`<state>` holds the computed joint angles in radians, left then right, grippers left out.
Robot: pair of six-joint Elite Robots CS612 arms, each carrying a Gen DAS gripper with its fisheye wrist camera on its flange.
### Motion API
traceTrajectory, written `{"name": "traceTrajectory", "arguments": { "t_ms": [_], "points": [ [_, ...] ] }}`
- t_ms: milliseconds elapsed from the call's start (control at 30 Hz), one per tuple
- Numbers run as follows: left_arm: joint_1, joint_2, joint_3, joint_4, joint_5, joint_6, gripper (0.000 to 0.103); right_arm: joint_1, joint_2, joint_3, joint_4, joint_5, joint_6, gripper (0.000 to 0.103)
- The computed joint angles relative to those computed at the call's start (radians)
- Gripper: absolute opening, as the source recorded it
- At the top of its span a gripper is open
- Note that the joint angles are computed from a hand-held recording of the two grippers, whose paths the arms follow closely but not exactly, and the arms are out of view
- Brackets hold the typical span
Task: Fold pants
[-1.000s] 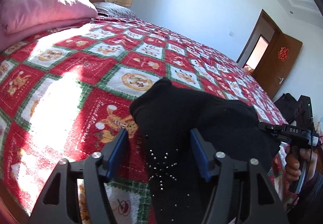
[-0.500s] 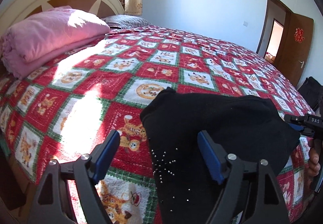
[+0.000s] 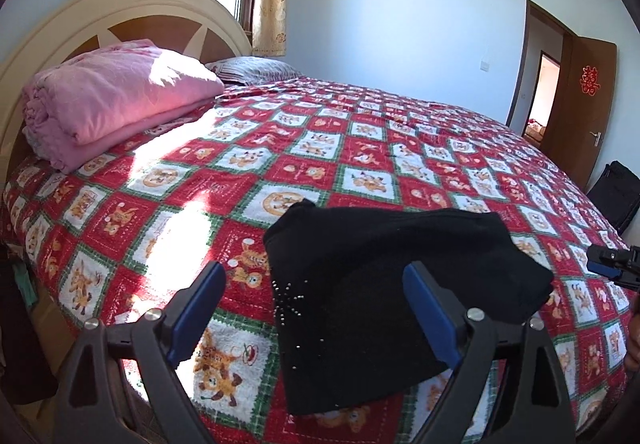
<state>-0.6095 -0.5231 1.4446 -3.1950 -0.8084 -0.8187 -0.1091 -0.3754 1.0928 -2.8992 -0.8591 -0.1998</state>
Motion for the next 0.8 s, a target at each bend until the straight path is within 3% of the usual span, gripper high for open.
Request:
{"name": "traceTrajectory", "arguments": {
  "t_ms": [400, 567, 800],
  "points": [
    [-0.038, -0.016, 0.002, -0.127, 0.091, 0.121, 0.100, -0.011, -0.101, 0.171, -0.191, 0.042, -0.077, 0.061],
    [-0.045, -0.013, -0.004, -0.151, 0.110, 0.146, 0.102, -0.003, -0.121, 0.222, -0.309, 0.014, -0.111, 0.067],
    [-0.046, -0.015, -0.005, -0.143, 0.106, 0.139, 0.103, -0.001, -0.133, 0.243, -0.327, 0.014, -0.143, 0.068]
  ]
}}
